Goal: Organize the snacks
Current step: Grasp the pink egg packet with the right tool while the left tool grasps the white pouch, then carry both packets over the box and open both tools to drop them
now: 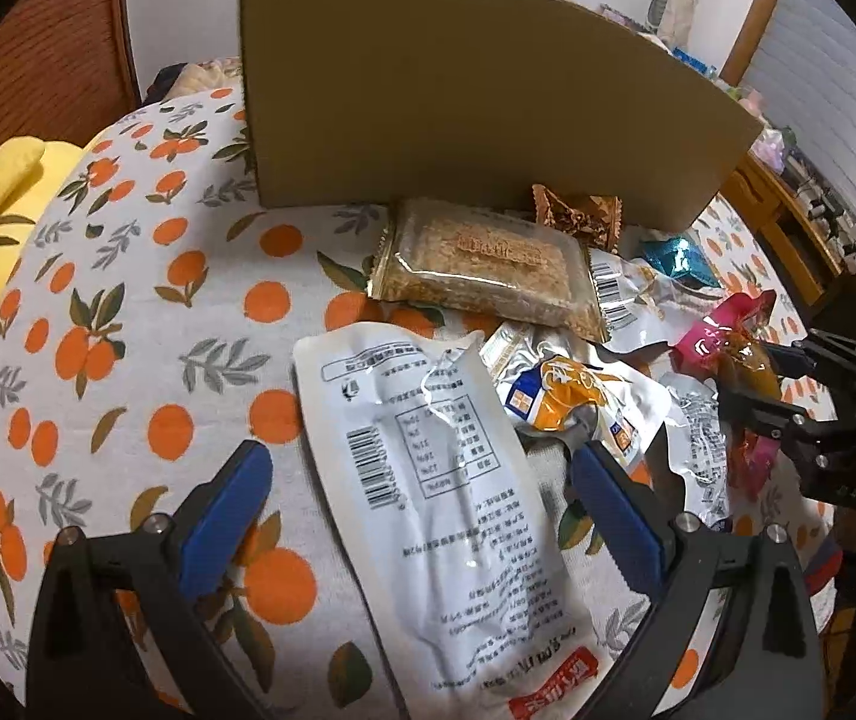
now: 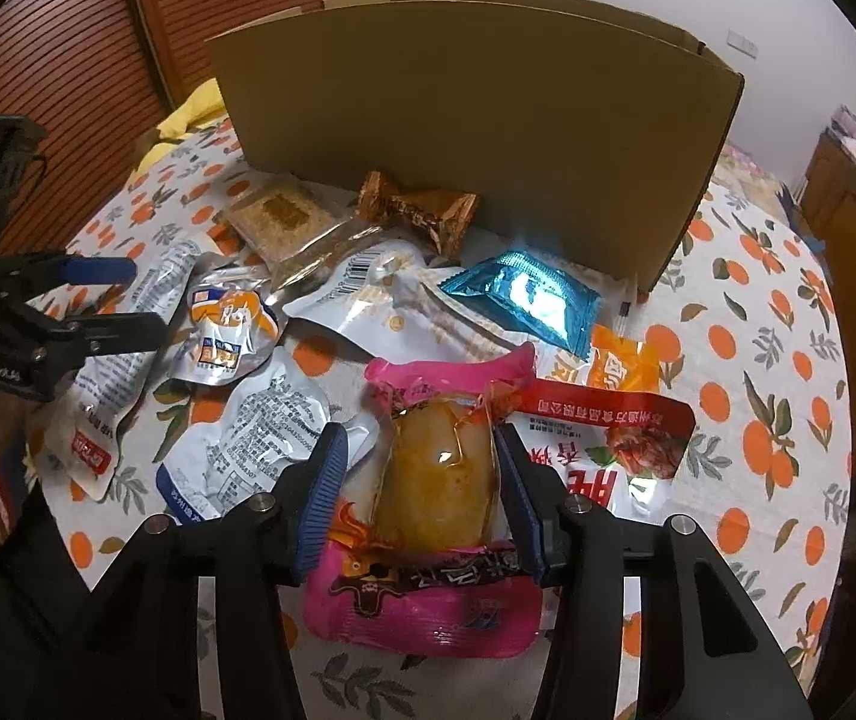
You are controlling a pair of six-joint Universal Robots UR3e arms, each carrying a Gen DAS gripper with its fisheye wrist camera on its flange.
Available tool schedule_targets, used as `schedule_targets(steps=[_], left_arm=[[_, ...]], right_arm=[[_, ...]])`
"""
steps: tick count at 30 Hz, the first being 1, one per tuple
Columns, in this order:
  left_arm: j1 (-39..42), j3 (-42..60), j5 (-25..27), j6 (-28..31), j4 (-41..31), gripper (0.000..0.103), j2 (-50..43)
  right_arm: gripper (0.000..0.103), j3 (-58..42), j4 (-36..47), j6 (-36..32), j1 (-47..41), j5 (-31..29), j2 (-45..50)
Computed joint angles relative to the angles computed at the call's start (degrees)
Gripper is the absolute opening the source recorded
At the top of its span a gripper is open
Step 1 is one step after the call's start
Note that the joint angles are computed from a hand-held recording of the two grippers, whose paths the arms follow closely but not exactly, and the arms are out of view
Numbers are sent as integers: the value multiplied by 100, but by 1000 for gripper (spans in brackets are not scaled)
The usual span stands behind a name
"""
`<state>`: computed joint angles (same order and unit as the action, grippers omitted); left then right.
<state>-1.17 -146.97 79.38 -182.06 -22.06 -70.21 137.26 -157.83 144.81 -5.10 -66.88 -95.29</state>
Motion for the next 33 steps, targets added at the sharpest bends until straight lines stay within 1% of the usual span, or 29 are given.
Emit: schedule_targets(steps=[1, 3, 4, 5, 9, 12, 15, 17, 18, 21, 25, 30, 33], left_arm=[[-81, 38, 88, -19, 54, 99, -84], [-306, 122, 435, -59, 166, 88, -233], [-342, 139, 499, -28, 162, 76, -228], [-362, 142, 541, -3, 139, 73, -188], [-153, -51, 399, 397, 13, 66, 150], [229, -227, 109, 666, -280, 65, 612], [227, -270, 172, 734, -269, 65, 736], [366, -305, 62, 833, -429, 64, 976], [461, -322, -21, 894, -529, 64, 1109], [735, -351, -191, 1037, -885, 64, 1638], [1098, -317, -455, 1238, -1476, 64, 2422], [1198, -322, -593, 1313, -1541, 64, 2779], [1233, -250, -690, 1299, -1721, 64, 3045]], right_arm=[[50, 10, -3, -4, -6, 3, -9], [50, 50, 2, -13, -33, 26, -54], [50, 72, 10, -31, -56, 43, -76], [50, 85, 34, -43, -77, 60, -103], [50, 125, 126, -108, -129, 89, -196], [48, 124, 116, -93, -107, 81, -194], [42, 160, 110, -66, -130, 112, -258], [36, 174, 128, -93, -130, 114, -298], [35, 188, 113, -90, -131, 103, -326], [34, 233, 81, -91, -134, 92, -369], [34, 358, 114, -154, -288, 260, -574], [34, 458, 161, -137, -530, 486, -880], [34, 522, 237, -147, -670, 670, -1117]])
